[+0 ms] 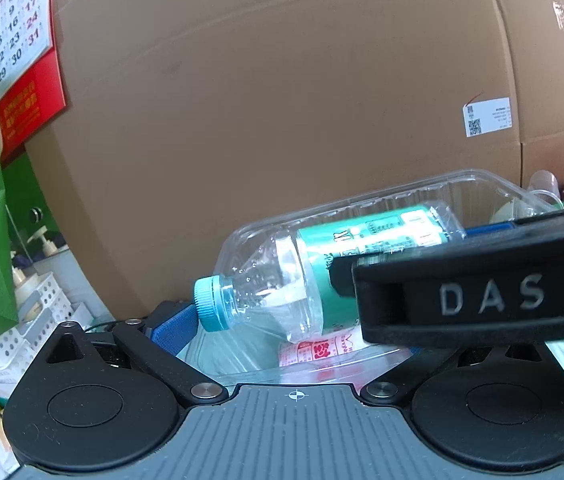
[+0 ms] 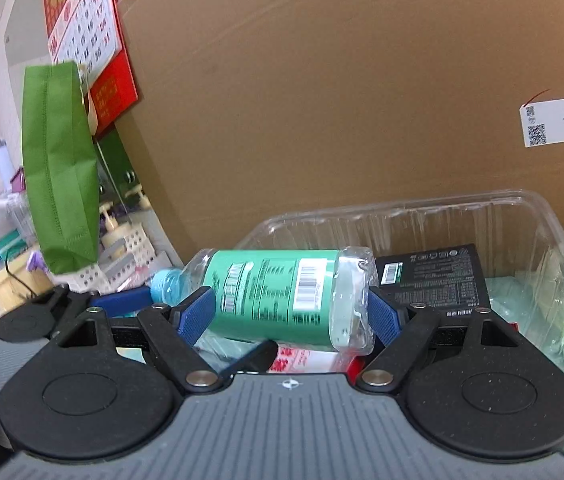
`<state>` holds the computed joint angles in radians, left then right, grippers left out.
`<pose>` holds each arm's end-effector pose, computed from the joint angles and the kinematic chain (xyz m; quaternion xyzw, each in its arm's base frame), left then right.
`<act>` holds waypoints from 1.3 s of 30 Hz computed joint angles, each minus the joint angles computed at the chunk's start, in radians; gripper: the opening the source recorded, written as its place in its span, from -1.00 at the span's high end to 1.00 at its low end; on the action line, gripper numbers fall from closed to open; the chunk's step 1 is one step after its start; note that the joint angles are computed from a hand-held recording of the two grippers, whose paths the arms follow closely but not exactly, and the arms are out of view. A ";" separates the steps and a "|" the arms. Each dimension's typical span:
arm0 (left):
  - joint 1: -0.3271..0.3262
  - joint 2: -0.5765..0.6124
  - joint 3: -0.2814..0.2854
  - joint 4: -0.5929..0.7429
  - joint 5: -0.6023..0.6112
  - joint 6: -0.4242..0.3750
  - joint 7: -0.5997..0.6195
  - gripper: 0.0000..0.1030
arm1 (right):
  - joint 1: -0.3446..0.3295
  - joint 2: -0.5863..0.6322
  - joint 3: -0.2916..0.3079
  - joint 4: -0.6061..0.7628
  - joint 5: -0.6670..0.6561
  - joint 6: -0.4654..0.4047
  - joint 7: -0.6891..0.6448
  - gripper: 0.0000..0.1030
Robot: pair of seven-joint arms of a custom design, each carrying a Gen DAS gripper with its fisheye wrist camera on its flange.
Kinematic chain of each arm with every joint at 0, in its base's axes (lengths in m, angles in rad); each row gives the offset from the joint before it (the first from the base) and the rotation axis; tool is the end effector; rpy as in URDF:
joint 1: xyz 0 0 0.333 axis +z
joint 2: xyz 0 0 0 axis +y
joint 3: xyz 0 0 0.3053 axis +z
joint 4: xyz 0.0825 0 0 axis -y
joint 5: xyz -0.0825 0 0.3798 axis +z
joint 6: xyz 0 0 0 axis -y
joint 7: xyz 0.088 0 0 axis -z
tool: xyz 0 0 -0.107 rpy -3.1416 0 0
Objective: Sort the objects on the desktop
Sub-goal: 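Lower the water bottle into the clear tub and open the right gripper, then move the left tool toward the clear tape roll with green print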
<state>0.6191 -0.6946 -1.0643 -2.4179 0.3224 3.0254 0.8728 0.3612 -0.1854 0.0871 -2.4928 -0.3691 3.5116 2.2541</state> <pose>0.4022 -0.2927 0.5101 -0.5147 0.6704 -0.3030 0.4404 0.4199 0.2523 0.4910 -0.6450 0.5230 -0.1688 0.5310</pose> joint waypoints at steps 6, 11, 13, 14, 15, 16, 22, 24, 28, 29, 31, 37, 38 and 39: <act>-0.010 -0.032 -0.001 -0.008 0.009 0.007 0.019 -1.00 | 0.044 -0.002 -0.058 0.003 -0.109 -0.015 0.084 -0.61; -0.038 -0.046 0.019 -0.028 -0.015 0.030 0.022 -1.00 | 0.030 -0.033 -0.038 -0.013 -0.102 -0.021 0.068 -0.61; -0.051 -0.053 0.028 -0.036 -0.030 0.032 0.018 -1.00 | 0.032 -0.044 -0.040 -0.019 -0.099 -0.021 0.065 -0.61; -0.056 -0.058 0.031 -0.040 -0.036 0.031 0.016 -1.00 | 0.031 -0.052 -0.038 -0.023 -0.094 -0.020 0.062 -0.61; -0.062 -0.065 0.033 -0.044 -0.041 0.029 0.013 -1.00 | 0.027 -0.059 -0.033 -0.029 -0.088 -0.019 0.057 -0.61; -0.067 -0.073 0.034 -0.047 -0.047 0.025 0.009 -1.00 | 0.026 -0.067 -0.034 -0.036 -0.085 -0.017 0.053 -0.61; -0.120 -0.117 0.059 -0.077 -0.082 0.010 -0.026 -1.00 | 0.001 -0.124 -0.013 -0.084 -0.041 -0.005 0.023 -0.61; -0.141 -0.132 0.070 -0.086 -0.092 -0.001 -0.044 -1.00 | -0.014 -0.148 0.001 -0.105 -0.019 0.002 0.008 -0.61; -0.184 -0.166 0.087 -0.103 -0.120 -0.038 -0.108 -1.00 | -0.034 -0.214 0.010 -0.165 0.014 0.021 -0.011 -0.60; -0.191 -0.173 0.087 -0.104 -0.125 -0.051 -0.129 -1.00 | -0.057 -0.237 0.032 -0.185 0.036 0.027 -0.023 -0.60; -0.202 -0.186 0.083 -0.101 -0.129 -0.075 -0.171 -1.00 | -0.087 -0.286 0.055 -0.223 0.067 0.028 -0.042 -0.60; -0.221 -0.200 0.044 -0.073 -0.118 -0.089 -0.282 -1.00 | -0.105 -0.435 0.012 -0.357 0.075 0.017 -0.073 -0.60; -0.220 -0.194 0.032 -0.061 -0.114 -0.090 -0.293 -1.00 | -0.109 -0.458 0.002 -0.378 0.072 0.010 -0.079 -0.60; -0.217 -0.185 0.019 -0.048 -0.110 -0.090 -0.301 -1.00 | -0.115 -0.482 -0.006 -0.402 0.074 0.008 -0.081 -0.60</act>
